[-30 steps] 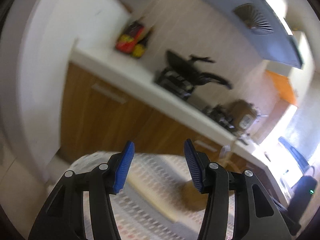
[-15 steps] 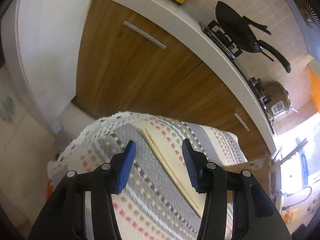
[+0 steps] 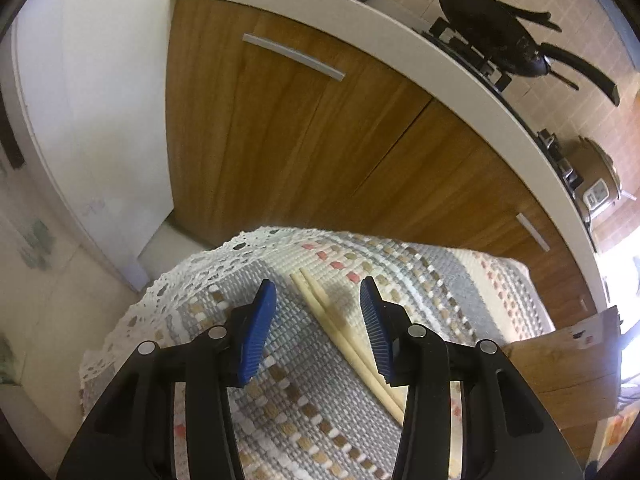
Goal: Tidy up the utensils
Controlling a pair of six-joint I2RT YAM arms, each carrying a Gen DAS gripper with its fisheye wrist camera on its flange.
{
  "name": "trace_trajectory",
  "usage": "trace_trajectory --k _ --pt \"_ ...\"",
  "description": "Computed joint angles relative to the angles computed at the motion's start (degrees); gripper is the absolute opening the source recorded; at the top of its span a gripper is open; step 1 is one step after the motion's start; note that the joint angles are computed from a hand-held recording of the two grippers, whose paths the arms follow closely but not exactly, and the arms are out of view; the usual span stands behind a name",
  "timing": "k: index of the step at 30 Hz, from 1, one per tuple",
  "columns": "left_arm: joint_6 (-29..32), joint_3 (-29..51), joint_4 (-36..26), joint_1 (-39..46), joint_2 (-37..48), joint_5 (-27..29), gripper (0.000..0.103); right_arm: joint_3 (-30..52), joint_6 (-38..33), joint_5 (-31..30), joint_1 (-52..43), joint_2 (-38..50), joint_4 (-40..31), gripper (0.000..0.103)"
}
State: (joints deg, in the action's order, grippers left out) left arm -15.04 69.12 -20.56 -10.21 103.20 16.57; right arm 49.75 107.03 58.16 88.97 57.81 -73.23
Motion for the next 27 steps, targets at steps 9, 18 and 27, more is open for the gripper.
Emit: trace_trajectory --k 9,18,27 --pt "-1.2 -1.8 6.5 -0.2 0.6 1.9 0.008 -2.1 -1.2 -0.6 -1.6 -2.7 3.1 0.057" --pt "-3.0 -10.9 17.2 1.9 -8.6 13.7 0.002 -2.3 -0.2 -0.6 -0.9 -3.0 2.3 0.057" --pt "-8.3 -22.0 26.0 -2.8 -35.0 14.2 0.002 0.8 3.6 1.9 1.2 -1.1 -2.1 0.057"
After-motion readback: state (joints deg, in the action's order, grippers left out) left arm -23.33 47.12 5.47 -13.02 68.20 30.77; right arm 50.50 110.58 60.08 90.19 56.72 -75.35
